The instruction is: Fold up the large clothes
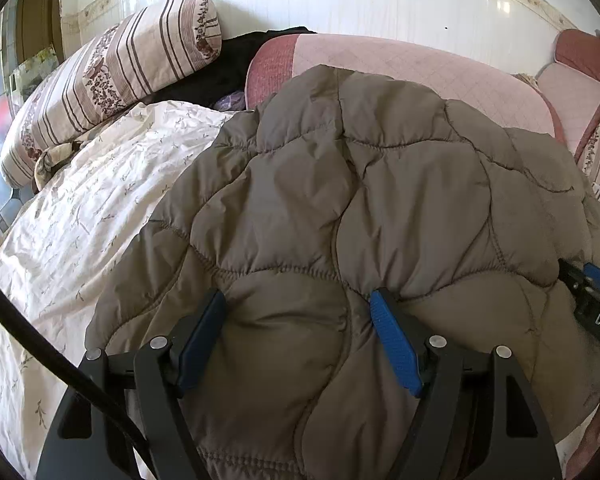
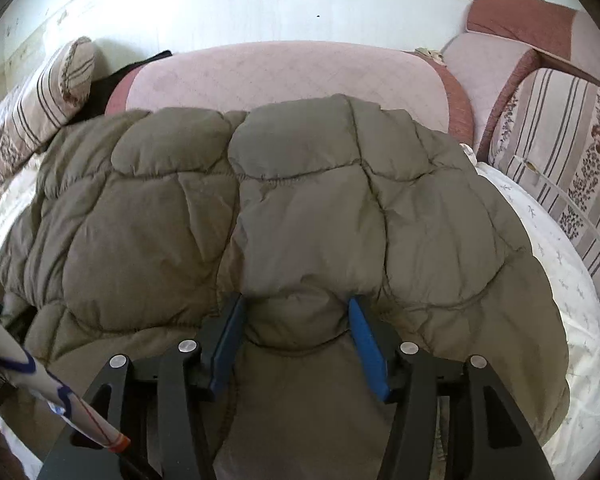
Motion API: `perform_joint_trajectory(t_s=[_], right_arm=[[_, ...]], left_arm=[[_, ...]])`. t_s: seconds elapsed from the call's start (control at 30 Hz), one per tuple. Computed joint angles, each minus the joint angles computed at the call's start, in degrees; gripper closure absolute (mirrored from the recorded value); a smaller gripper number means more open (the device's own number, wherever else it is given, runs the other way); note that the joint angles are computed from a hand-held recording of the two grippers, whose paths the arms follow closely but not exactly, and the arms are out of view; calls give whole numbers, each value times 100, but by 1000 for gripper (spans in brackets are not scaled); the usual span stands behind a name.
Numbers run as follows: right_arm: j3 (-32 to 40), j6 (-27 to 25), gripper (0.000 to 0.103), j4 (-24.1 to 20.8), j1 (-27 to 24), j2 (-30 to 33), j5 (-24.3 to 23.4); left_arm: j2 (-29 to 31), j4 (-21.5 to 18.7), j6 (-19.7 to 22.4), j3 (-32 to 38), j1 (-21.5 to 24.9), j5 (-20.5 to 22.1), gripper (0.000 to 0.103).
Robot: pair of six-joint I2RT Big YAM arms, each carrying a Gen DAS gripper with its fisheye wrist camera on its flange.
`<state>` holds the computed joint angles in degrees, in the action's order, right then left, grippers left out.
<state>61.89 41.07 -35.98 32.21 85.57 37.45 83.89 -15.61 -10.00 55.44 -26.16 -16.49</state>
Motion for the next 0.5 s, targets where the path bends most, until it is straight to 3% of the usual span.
perform_joint_trajectory(t_s=[0.17, 0.27, 0.33, 0.5], right_arm=[[-100, -10, 44, 64, -11, -104, -95], [-304, 18, 44, 298, -85, -446, -223], [-423, 145, 44, 339, -126, -701, -53], [-699, 758, 45, -107, -499, -1177, 267]], left_arm=[[-11, -4, -8, -7, -9, -7, 28], [-26, -20, -29, -8, -6, 20, 28], [-31, -37, -49, -2, -4, 32, 28], [-44, -46, -42, -4, 8, 45, 28]])
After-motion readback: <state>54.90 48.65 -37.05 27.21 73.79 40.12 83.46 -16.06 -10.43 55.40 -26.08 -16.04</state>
